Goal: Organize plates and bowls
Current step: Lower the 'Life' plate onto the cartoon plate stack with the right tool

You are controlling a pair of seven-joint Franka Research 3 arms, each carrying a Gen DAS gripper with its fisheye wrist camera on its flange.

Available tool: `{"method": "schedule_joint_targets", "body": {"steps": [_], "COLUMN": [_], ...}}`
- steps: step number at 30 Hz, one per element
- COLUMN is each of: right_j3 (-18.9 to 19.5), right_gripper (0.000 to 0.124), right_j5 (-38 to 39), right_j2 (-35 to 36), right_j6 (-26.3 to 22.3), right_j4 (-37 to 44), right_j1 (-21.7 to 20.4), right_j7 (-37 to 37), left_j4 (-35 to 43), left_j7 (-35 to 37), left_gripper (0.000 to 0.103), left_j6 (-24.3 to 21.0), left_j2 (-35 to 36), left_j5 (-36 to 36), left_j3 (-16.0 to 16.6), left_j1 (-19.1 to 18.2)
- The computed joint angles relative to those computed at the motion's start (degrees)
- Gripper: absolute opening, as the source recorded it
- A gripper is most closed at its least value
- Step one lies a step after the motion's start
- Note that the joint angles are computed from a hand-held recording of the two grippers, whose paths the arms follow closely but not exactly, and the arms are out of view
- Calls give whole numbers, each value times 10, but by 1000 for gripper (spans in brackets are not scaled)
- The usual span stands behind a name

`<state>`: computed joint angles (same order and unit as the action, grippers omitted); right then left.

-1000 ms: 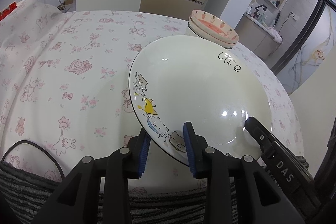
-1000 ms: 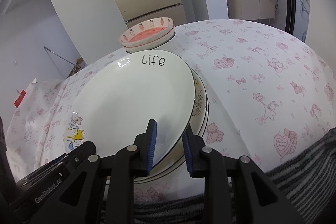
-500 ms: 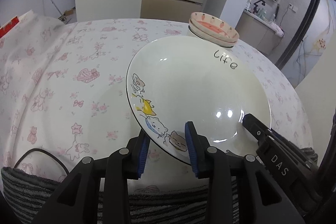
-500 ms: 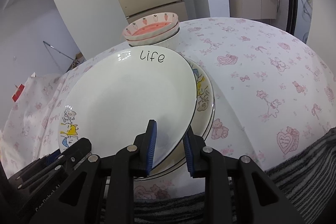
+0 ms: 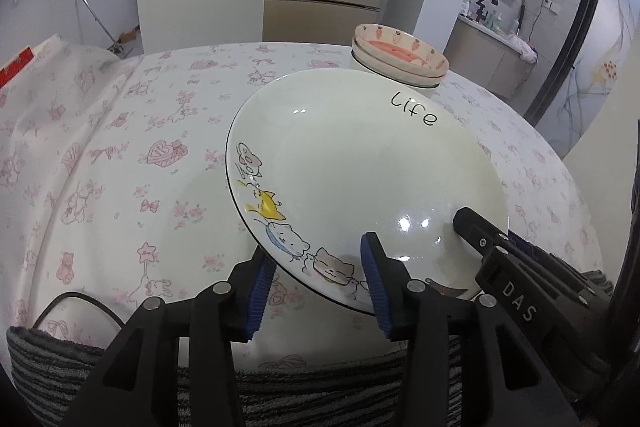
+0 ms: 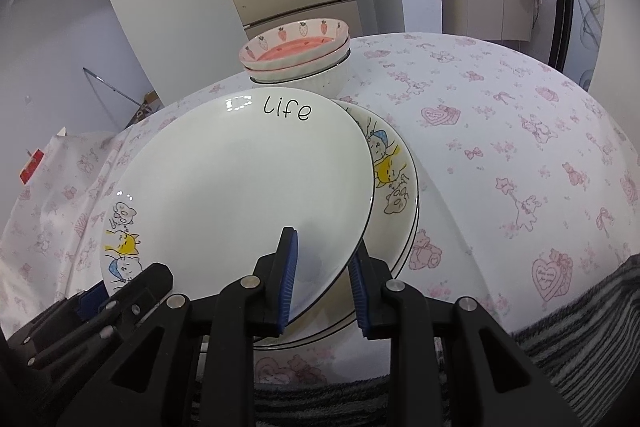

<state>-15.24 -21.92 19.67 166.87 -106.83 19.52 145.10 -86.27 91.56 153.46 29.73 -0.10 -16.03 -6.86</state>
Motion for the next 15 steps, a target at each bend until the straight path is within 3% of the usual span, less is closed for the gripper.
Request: {"method": "schedule_joint_targets", "body": {"steps": [5,15], "right_j3": [-18,-18], "right_gripper": [24,24], "right_j5": [-15,-21], "right_j2": [-1,-3], "right_j6": [7,14], "right_j4": [-4,-9], "right_j1": [12,8], "right_j7": [25,31], "left_j4": [11,13], "left_j7": [34,18], "left_gripper": [50,56], "left_j6": [-10,-9], "left_j2": [11,8], "left_j5": [-41,-29], "left_j3": [-26,-8], "left_j1": [22,7]}}
